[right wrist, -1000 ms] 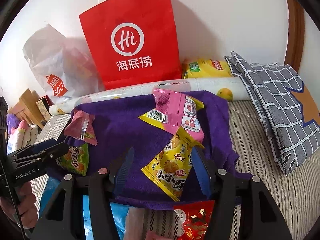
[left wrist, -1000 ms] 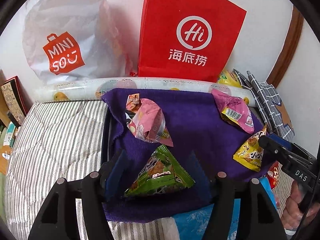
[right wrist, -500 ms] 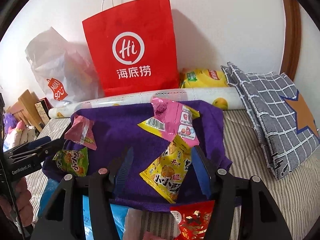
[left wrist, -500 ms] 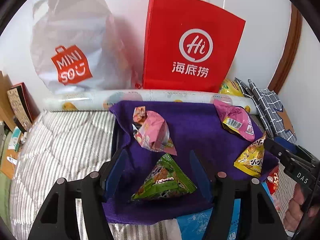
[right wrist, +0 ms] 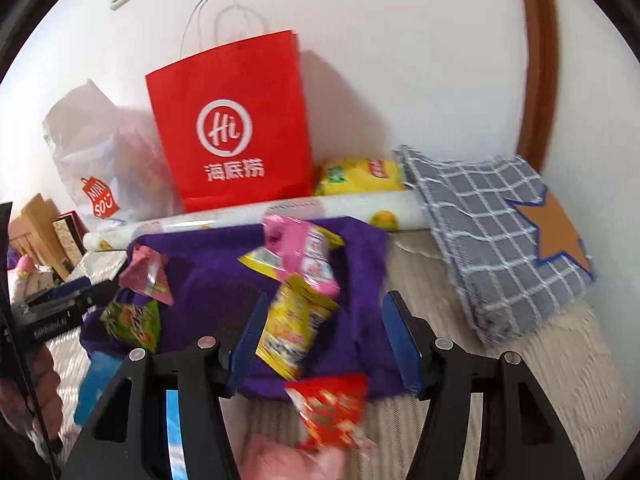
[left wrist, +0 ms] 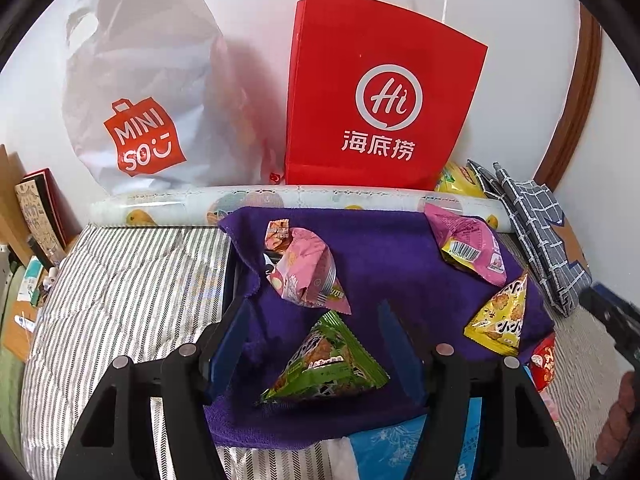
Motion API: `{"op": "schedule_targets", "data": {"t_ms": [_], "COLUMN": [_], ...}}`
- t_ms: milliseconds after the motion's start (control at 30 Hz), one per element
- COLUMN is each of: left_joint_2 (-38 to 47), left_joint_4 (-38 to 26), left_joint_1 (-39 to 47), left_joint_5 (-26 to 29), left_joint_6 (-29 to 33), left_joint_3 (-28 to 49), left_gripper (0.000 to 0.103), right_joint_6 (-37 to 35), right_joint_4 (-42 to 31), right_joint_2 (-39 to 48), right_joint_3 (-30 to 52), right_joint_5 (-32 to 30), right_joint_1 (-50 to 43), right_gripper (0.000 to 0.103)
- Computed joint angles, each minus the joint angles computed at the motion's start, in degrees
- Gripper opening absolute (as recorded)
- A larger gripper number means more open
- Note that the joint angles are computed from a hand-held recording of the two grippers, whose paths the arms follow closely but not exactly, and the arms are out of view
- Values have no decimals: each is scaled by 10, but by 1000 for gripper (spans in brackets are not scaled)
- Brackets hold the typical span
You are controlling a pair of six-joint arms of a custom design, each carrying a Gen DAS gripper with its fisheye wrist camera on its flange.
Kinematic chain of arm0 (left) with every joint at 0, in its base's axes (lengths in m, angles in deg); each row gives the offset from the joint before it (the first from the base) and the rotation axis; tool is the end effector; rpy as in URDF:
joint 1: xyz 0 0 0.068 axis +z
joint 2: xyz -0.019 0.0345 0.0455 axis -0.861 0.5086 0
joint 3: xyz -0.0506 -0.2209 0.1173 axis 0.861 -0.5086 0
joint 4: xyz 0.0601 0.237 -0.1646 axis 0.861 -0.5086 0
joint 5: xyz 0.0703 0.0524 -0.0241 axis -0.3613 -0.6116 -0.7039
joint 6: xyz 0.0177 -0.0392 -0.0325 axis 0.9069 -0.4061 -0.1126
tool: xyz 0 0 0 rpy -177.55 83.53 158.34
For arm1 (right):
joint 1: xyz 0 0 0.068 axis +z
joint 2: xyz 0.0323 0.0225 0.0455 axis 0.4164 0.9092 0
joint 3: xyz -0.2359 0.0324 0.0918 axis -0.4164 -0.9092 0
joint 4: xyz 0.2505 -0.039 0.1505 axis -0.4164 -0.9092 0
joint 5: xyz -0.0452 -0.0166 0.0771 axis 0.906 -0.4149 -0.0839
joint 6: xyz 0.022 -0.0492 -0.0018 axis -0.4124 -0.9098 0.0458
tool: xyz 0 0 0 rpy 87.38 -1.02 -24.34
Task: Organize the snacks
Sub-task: 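Move the right tool to the red snack packet on the bed and grasp it, then lift the red packet with the right tool while the left tool grasps the white pastry packet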
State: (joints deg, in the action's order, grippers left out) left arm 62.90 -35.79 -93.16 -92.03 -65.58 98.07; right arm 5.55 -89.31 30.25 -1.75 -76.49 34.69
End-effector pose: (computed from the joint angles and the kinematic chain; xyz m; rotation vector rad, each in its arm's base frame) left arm 0.3270 -0.2100 0.2815 0.1699 2.3585 -0.2350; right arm 0.2414 0.0361 0.2418 0.1307 2.1843 0.0024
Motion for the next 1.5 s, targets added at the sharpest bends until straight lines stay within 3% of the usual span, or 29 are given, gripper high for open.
{"op": "schedule_targets", "data": {"t_ms": [133, 267, 367, 567, 600, 633, 667, 733, 967, 1133, 1233, 1500], "left_joint_2": [-9, -14, -15, -16, -16, -16, -16, -16, -23, -41, -64, -194], "left_joint_4": [5, 7, 8, 8, 8, 8, 7, 7, 2, -18, -26, -72], "left_joint_1": [-3, -2, 0, 6, 7, 8, 7, 7, 3, 7, -3, -25], "left_joint_5": [-5, -5, -7, -3, 0, 1, 0, 0, 2, 50, 51, 83], "left_joint_6": [2, -1, -1, -6, -7, -8, -8, -8, 0, 8, 10, 2], "left_joint_3": [-5, -8, -8, -9, -8, -8, -8, -8, -9, -4, -20, -131], "left_gripper": [65, 65, 65, 65, 65, 65, 65, 65, 65, 65, 66, 68], "right_joint_6": [-1, -4, -9, -15, -17, -20, -26, -34, -11, 12, 22, 81], "right_joint_4": [-33, -31, -9, 36, 42, 42, 42, 52, 15, -69, -134, -271], "right_joint_2": [-59, -55, -13, 81, 94, 107, 112, 88, -19, -134, -206, -356], "right_joint_3": [-45, -78, -84, -68, -66, -62, -61, -77, -109, -122, -127, -146], "right_joint_5": [-38, -45, -86, -60, -48, -44, -35, -12, -31, -31, -9, 46], "right_joint_1": [-35, -41, -47, -20, -11, -5, 0, 15, 1, 0, 11, 65], "right_gripper": [64, 64, 64, 63, 59, 45, 38, 38, 38, 38, 38, 38]}}
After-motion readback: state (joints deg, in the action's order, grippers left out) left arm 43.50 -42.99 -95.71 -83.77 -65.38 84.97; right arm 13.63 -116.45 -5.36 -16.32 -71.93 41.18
